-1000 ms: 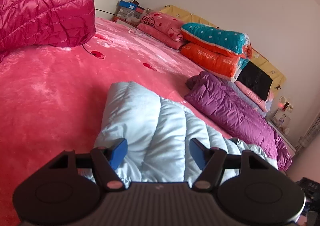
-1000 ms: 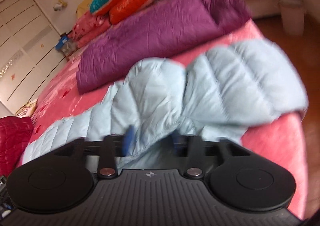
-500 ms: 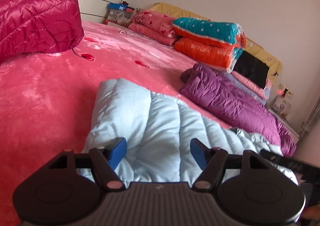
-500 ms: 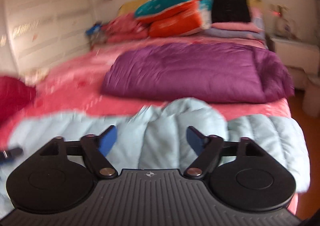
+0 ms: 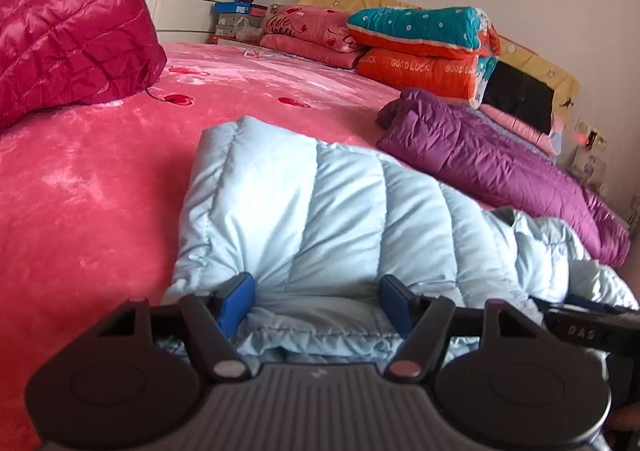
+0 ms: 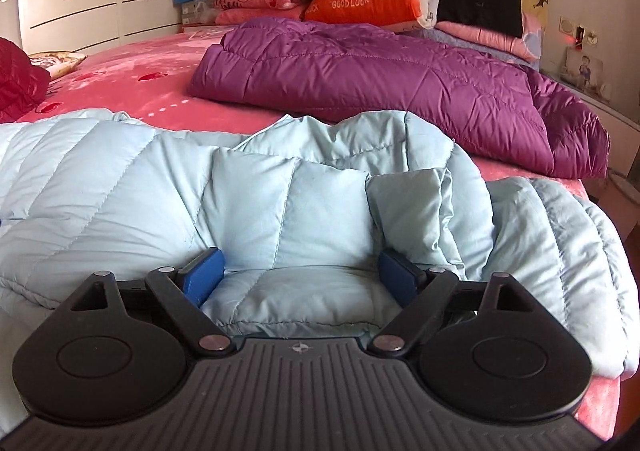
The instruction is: Fold large clothes
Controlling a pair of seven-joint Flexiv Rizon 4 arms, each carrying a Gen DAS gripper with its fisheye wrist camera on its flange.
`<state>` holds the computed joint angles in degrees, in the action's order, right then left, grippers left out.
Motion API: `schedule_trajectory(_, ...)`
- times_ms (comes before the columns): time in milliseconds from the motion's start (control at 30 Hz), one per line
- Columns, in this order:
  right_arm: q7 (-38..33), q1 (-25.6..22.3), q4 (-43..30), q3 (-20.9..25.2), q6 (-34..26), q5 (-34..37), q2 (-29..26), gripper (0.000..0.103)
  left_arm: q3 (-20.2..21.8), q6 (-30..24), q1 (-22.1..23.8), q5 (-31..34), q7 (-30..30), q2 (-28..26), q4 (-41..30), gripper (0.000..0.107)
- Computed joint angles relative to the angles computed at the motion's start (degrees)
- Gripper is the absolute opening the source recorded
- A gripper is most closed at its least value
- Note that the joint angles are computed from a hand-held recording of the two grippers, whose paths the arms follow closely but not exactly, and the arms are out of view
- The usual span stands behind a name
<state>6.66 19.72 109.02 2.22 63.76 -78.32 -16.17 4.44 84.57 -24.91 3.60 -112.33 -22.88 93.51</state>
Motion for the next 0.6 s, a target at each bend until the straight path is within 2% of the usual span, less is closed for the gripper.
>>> schedule_trajectory(133, 1.0, 0.0, -0.4, -0.3, 0.4, -0.8, -0.4, 0.103, 0.8, 0.3, -0.6, 0.9, -0.7, 0.1, -0.1, 0.071)
schedule_trajectory(233, 3.5, -0.9, 0.7, -0.2, 2.8, -2.1, 0.3, 0.103, 1.3, 1.5, -1.0, 1.4, -1.6, 0.9, 0.8, 0.071)
schedule_trajectory(367, 3.5, -2.3, 2.7, 0.7, 4.9, 2.5, 3.2, 0.103, 2.4, 4.2, -2.0, 2.6, -2.6, 2.9, 2.7, 0.075)
schedule_trajectory(467, 14.3, -4.0, 6.4, 0.6, 5.9, -2.8, 8.3, 0.103, 4.6, 5.2, -4.1, 5.4, -2.5, 4.7, 3.8, 0.077)
schedule_trajectory(600, 20.2, -7.7, 11.9, 3.0, 4.0, -3.1, 15.7, 0.103, 2.9, 5.0, -3.9, 6.6, -1.1, 7.6, 6.0, 0.078)
